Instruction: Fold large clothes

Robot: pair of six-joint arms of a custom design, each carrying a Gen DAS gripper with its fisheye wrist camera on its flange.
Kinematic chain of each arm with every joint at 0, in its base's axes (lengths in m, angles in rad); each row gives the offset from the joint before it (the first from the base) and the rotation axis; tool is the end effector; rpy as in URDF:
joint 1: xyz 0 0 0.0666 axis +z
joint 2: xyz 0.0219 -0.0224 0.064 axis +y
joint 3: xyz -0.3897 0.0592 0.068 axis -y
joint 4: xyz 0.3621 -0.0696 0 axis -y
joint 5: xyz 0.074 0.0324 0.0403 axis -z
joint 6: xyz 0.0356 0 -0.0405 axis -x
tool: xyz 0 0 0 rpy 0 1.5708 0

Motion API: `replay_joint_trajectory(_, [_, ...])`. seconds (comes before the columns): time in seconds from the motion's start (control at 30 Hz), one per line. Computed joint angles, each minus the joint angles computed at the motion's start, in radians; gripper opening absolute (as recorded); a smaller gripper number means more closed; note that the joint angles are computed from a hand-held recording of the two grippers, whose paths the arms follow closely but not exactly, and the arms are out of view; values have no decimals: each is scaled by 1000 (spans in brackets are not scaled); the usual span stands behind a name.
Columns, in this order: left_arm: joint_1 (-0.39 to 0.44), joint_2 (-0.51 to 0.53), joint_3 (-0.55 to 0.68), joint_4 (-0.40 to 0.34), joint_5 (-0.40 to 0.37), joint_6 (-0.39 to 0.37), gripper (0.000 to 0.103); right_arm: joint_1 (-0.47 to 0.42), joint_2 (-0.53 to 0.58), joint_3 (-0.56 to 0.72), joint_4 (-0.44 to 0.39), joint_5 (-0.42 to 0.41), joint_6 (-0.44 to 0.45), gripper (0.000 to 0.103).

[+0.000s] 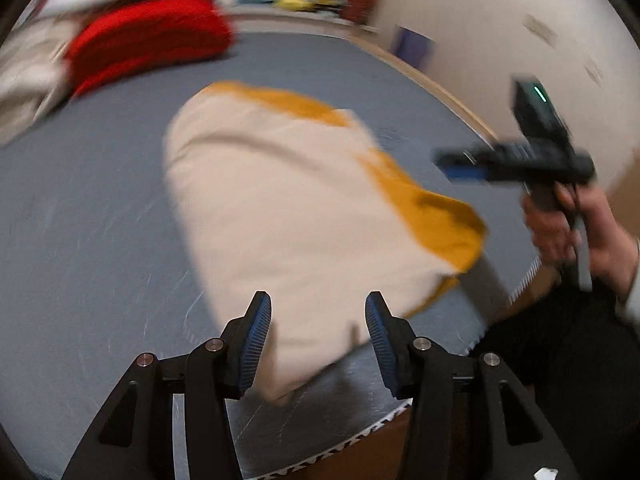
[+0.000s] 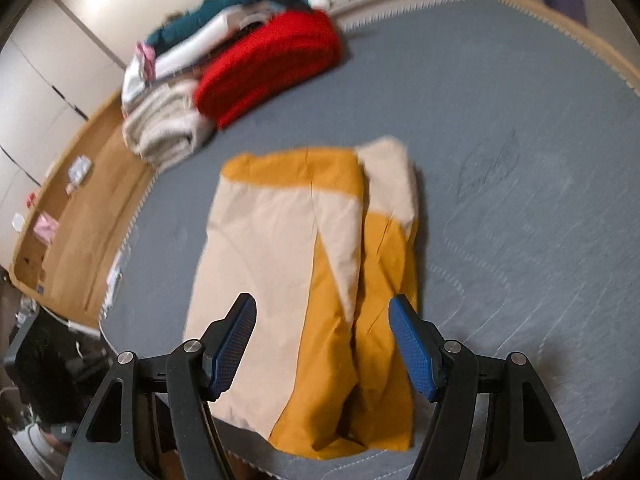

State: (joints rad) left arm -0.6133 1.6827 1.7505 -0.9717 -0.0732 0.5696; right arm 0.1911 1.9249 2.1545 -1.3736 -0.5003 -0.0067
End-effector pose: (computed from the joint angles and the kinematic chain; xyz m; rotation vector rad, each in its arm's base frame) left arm 0.4607 -0.3216 0.4486 0.0231 2.5182 -0.4098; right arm 0.6024 0.1335 0.4591 -0.3938 2.6503 0.7374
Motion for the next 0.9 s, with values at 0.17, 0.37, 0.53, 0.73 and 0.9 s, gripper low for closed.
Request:
replay_joint_trajectory(0.17, [67,-20,-94,47,59,274,45,66,26,-28,-84,200,70,46])
replay_joint_trajectory(0.37, [105,-5,-93,67,204,281,45,65,-44,-107,-1,177,85,7])
replay_joint_trajectory(0.53, [97,31,-65,35,222,245,45,-22,-159,-199,177,-46,-36,5])
replay_joint_trajectory(0.73, [86,95,16,-60,222,204,51,10,-35,-142,-55,278,23,2])
replay_joint_trajectory(0.9, [60,156,93,-158,207,118,50,35,-40,-159,-30,336,73,2])
